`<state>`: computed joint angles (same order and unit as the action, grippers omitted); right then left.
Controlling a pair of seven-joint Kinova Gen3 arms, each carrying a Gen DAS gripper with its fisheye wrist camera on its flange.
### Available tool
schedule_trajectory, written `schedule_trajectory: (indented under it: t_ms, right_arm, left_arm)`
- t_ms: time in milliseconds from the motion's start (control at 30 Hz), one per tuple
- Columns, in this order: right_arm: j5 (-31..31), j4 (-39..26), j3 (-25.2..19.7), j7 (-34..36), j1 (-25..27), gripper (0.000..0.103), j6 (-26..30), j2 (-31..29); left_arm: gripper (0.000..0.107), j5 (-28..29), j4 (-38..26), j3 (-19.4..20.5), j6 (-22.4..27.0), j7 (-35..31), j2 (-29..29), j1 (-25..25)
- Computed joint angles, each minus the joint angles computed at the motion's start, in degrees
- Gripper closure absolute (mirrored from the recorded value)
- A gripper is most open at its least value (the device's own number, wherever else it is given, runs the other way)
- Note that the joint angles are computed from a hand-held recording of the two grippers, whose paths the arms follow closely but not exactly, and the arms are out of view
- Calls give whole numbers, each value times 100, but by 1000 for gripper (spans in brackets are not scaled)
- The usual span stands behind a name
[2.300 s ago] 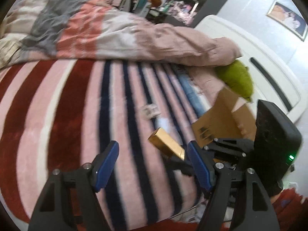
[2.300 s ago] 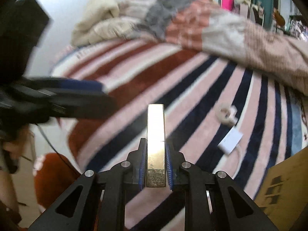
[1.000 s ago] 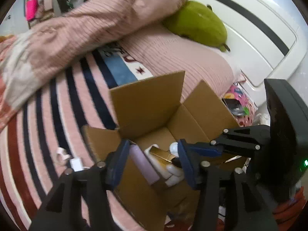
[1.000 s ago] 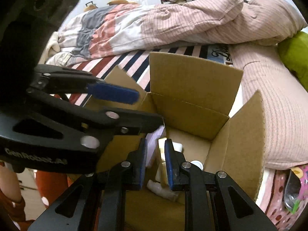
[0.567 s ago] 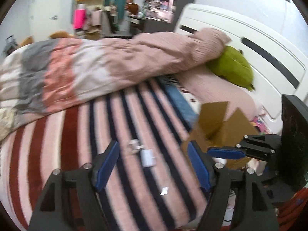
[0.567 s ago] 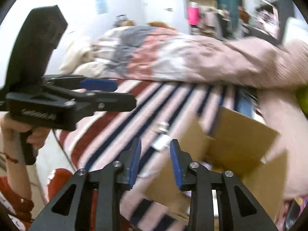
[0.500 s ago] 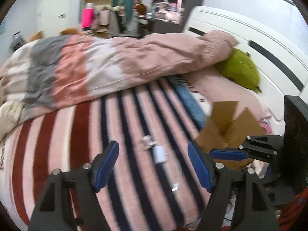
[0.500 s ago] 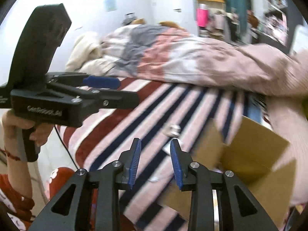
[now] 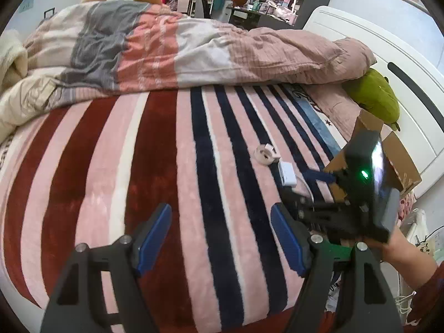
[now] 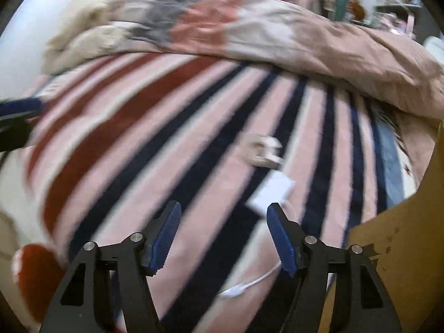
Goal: Organize rigid objects
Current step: 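Grasp the white USB hub with the right gripper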
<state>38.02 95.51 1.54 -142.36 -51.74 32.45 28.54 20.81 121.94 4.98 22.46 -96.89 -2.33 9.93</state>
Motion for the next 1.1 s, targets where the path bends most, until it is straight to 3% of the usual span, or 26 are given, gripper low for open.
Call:
schedule_trajectory:
  t_ms: [67,167,233,267,300,433,567,733,767,800,867,1100]
  right_arm:
    - [163,-60,209,-288,-111,36,91,169]
    - [45,-216,145,-221,66,35,224,377]
    - [22,-127,150,-258,120,35,16,369]
    - [48,-66,188,-305,101,41,-94,351]
    - [40,3,189,-296,120,61,-203,312]
    - [-177,5,61,29,207,100,-292,222]
    - [-259,281,-18,314,166,99,-675,-110]
    - [-597,191,-238,754,282,99,-489,-139]
    - [-577,180,-74,639,166,90,-470,-91]
    - [-491,181,129,431,5,70,-454,-35]
    - [-291,270,413,14,-139,45,-679,41]
    - [-339,30,618,-105,-66,44,-997,448]
  left_arm:
    - [37,158,84,-47,-27,-144,-10,-7]
    - [37,215,143,-60,-18,-163,-37,-27]
    - [37,228,159,-60,-2,-164,-57,-24]
    - [37,231,160,-59,9,-161,-66,-20]
    - [37,247,150,-64,25,-172,-67,-18]
    - [37,290,88,-44,88,-163,-75,11]
    - [37,577,11,-48,155,-378,-73,73]
    - [37,182,-54,116,174,123,-109,145]
    - [37,86,-69,139,192,221,-115,160]
    - [37,-18,-73,160,205,321,-125,174]
    - [37,-181,-67,173,223,491,-143,189]
    - [37,-226,26,58,268,545,-207,171]
